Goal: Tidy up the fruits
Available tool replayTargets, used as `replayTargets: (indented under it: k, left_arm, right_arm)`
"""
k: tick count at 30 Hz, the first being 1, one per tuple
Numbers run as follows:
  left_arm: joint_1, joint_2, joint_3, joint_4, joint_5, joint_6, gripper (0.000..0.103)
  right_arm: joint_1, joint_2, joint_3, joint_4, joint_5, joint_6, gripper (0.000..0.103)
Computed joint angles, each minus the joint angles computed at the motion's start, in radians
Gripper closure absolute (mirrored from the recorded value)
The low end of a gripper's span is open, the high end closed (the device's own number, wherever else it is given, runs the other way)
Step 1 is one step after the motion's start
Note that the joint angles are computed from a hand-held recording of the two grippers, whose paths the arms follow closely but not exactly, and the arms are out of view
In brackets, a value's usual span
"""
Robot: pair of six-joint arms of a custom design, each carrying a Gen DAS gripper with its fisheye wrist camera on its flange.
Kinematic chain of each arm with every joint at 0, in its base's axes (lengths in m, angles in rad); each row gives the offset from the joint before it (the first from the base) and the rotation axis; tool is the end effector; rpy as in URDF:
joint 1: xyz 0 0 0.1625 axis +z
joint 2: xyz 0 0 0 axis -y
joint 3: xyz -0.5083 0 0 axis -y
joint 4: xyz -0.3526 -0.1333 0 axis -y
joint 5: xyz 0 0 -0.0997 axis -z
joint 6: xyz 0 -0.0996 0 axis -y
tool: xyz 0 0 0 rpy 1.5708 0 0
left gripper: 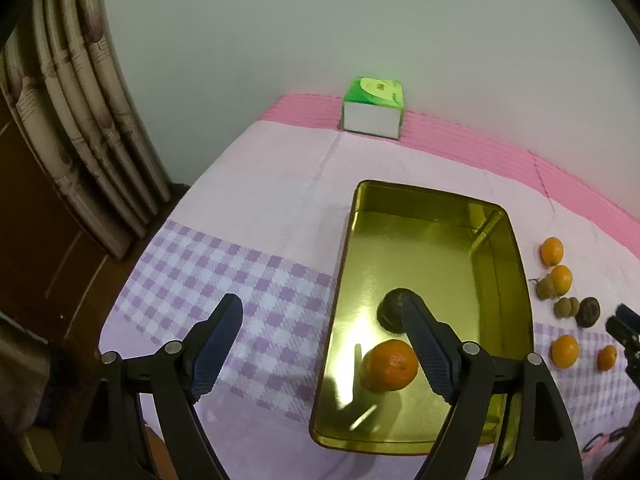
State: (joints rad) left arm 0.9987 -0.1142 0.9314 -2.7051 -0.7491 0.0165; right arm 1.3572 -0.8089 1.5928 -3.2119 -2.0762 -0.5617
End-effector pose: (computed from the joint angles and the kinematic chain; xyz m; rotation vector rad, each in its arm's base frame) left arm -0.2934 -0.8365 -0.0701 0.5265 2.3031 -0.6440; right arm -0.0720 -0.7331 0.2996 0.1292 -2.2795 0.7378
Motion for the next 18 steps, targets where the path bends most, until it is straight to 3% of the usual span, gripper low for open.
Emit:
replayTargets:
  k: [5, 11, 18]
  left_arm:
    - [-0.004, 0.006, -0.005, 0.007, -0.008, 0.018, 0.02]
    - [-0.008, 0.011, -0.006, 0.01, -0.004, 0.031, 0.019]
    - [-0.009, 0.013, -0.01, 0.02, -0.001, 0.03, 0.018]
  right_arm:
    - [-0.064, -0.066, 0.092, -0.011, -0.054, 0.061, 0.07]
    - [-0.108, -0.093, 0.149, -0.025, -0.049, 0.114, 0.068]
    - [-0.113, -0.072, 0.143, -0.058, -0.074, 0.096, 0.065]
